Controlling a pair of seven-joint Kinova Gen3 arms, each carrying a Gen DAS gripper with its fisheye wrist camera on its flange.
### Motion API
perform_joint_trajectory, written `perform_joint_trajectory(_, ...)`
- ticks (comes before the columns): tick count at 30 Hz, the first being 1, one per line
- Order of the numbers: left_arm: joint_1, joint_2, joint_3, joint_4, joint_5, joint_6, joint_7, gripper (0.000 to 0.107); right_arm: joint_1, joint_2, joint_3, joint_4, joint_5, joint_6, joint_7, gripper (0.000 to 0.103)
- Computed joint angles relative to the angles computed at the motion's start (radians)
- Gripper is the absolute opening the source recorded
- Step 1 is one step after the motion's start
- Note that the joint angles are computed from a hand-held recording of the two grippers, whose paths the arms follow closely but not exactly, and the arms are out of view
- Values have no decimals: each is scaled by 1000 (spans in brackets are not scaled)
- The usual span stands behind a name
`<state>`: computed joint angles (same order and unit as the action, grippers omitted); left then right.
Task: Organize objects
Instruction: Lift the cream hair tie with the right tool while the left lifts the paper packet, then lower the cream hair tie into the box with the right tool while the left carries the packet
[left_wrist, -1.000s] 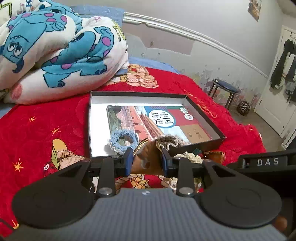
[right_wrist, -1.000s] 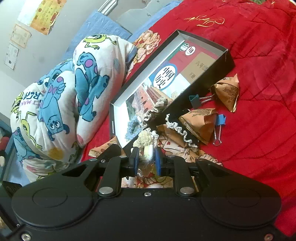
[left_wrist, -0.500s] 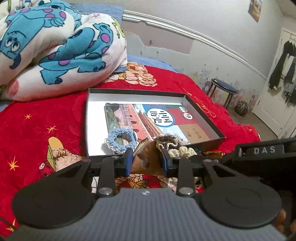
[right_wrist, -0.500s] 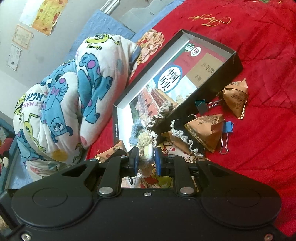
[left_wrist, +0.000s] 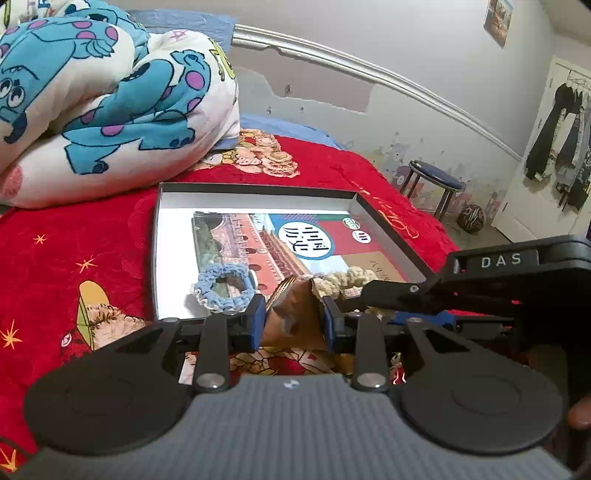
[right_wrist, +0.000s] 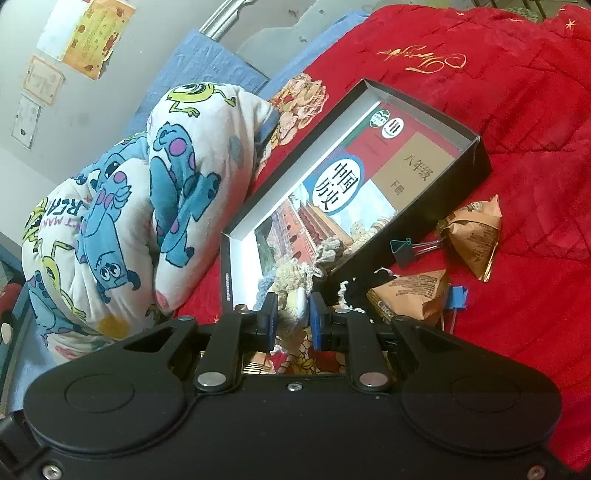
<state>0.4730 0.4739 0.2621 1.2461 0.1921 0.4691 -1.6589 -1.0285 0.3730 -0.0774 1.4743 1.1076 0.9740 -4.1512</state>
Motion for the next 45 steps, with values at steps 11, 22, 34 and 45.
perform_joint_trajectory(11,-44,-13,71,14,94,-28,-111,36,-28,14,1,-51,12,61,37,18)
perform_joint_trajectory(22,-60,-1,129,-64,159,-22,-167,36,-82,-27,-5,-85,61,222,95,18)
perform_joint_trajectory(34,16,53,74,-292,174,54,-199,36,-30,-127,-85,-60,168,355,122,18)
perform_joint_trajectory(45,26,216,73,-451,210,229,-164,36,68,-124,-79,-57,43,300,182,18)
